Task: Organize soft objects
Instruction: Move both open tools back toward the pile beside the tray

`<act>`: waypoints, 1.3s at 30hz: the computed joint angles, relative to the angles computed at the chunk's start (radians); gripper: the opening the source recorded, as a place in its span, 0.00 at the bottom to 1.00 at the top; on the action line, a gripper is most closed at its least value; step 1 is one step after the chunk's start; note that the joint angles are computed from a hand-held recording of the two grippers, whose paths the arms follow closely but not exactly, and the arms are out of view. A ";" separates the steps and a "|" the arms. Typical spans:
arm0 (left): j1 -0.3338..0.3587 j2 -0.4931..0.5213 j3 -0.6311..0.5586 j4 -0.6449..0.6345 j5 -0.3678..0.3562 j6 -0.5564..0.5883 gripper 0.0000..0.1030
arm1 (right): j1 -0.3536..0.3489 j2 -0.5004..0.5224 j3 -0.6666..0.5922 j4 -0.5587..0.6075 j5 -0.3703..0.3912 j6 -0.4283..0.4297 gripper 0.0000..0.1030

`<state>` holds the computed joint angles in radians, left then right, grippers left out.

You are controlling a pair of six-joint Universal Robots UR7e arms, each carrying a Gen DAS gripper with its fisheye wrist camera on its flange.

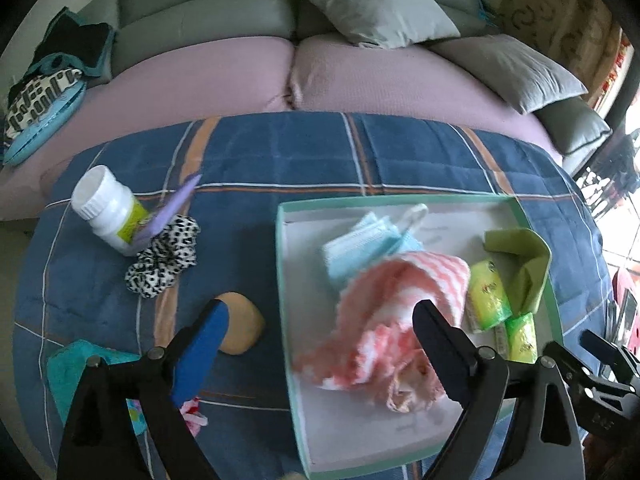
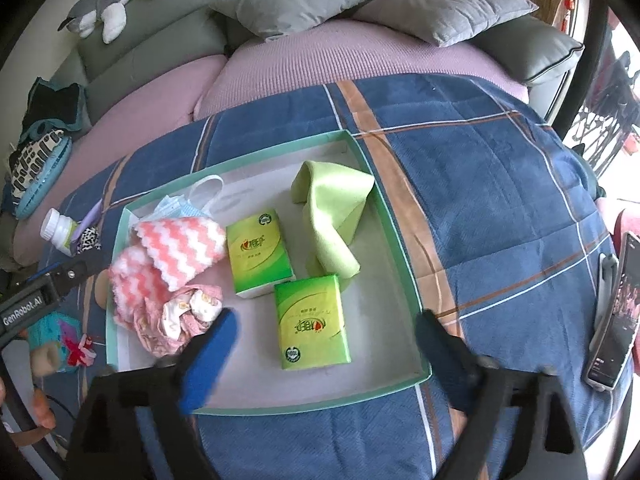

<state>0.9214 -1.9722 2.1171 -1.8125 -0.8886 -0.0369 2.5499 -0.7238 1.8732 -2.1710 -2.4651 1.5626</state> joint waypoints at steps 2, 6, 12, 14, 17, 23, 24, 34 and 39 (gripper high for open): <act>0.005 0.000 0.002 -0.018 0.019 0.002 0.92 | 0.002 -0.001 0.000 -0.005 -0.005 -0.001 1.00; 0.025 0.007 -0.009 -0.044 0.019 0.006 0.92 | 0.004 0.000 0.001 -0.029 -0.009 -0.014 1.00; 0.028 0.003 -0.006 -0.072 0.027 0.015 0.92 | 0.005 0.008 -0.005 -0.038 -0.007 -0.030 1.00; 0.032 0.003 -0.010 -0.070 0.019 0.012 0.92 | 0.005 0.010 -0.007 -0.036 -0.007 -0.032 1.00; 0.037 0.006 -0.019 -0.068 0.008 0.012 0.93 | 0.007 0.008 -0.005 -0.036 -0.014 -0.026 1.00; 0.078 0.015 -0.065 -0.078 -0.047 0.028 0.93 | 0.024 0.009 -0.008 -0.065 -0.063 -0.042 1.00; 0.088 0.017 -0.078 -0.086 -0.047 0.032 0.93 | 0.026 0.013 -0.010 -0.080 -0.073 -0.054 1.00; 0.188 0.013 -0.166 -0.247 0.042 0.099 0.93 | 0.024 0.081 -0.070 -0.230 -0.103 -0.225 1.00; 0.258 0.023 -0.214 -0.289 0.047 0.110 0.93 | 0.019 0.147 -0.134 -0.339 -0.098 -0.383 1.00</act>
